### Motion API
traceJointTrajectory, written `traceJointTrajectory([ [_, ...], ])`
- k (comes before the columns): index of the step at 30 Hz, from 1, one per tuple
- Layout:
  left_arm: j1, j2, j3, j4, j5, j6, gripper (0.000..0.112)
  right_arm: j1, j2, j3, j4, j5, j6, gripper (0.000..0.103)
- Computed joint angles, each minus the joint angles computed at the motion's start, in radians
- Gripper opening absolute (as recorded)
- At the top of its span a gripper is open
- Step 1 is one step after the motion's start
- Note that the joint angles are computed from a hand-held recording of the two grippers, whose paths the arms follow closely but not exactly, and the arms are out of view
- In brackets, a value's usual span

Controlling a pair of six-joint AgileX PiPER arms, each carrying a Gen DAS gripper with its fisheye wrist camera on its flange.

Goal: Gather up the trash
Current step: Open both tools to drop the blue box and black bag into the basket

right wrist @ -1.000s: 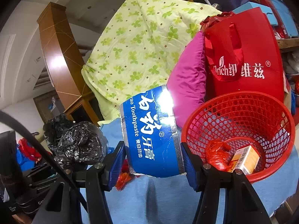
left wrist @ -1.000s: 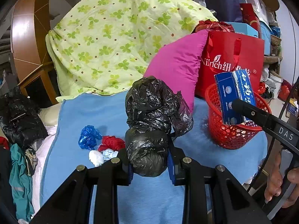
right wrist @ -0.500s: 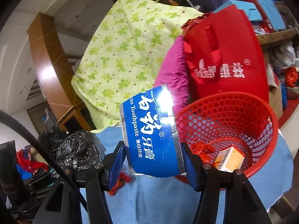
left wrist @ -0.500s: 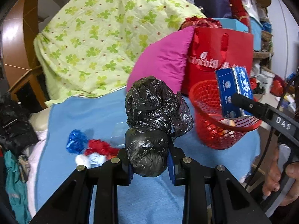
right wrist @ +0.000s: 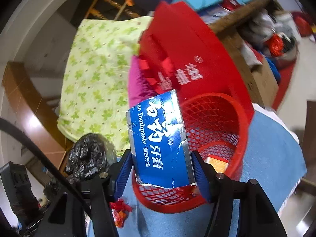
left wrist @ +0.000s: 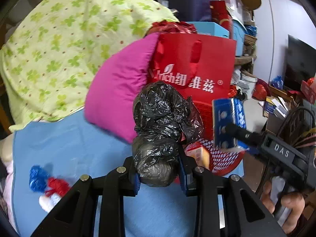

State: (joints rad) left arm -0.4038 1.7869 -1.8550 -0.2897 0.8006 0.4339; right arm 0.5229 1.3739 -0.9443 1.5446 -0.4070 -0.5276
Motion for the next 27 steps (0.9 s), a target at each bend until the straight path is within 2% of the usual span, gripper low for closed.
traceJointTrajectory([
  [2,-0.025,0.017,-0.020,0.020,-0.006,-0.001,0.040,-0.030,-0.006,0.016,-0.026,0.039,0.068,0.070],
  [4,-0.061,0.033,-0.029,0.082,-0.040,-0.026,0.059,-0.034,-0.010,0.024,-0.031,0.036,0.094,0.071],
  [6,-0.071,0.041,-0.035,0.106,-0.053,-0.042,0.061,-0.036,-0.018,0.036,-0.081,0.037,0.154,0.072],
  [9,-0.042,0.042,-0.036,0.065,-0.034,-0.031,0.061,-0.022,-0.018,0.031,-0.097,0.013,0.160,0.073],
  [13,0.015,-0.001,0.054,0.028,-0.069,-0.009,0.061,0.023,-0.011,0.013,-0.132,-0.036,0.153,0.073],
  [21,0.234,-0.122,0.307,-0.094,-0.134,0.097,0.061,0.192,0.106,-0.167,-0.053,-0.154,-0.171,0.073],
  [27,0.447,-0.148,0.422,-0.182,-0.153,0.199,0.062,0.252,0.256,-0.360,0.110,-0.118,-0.447,0.073],
])
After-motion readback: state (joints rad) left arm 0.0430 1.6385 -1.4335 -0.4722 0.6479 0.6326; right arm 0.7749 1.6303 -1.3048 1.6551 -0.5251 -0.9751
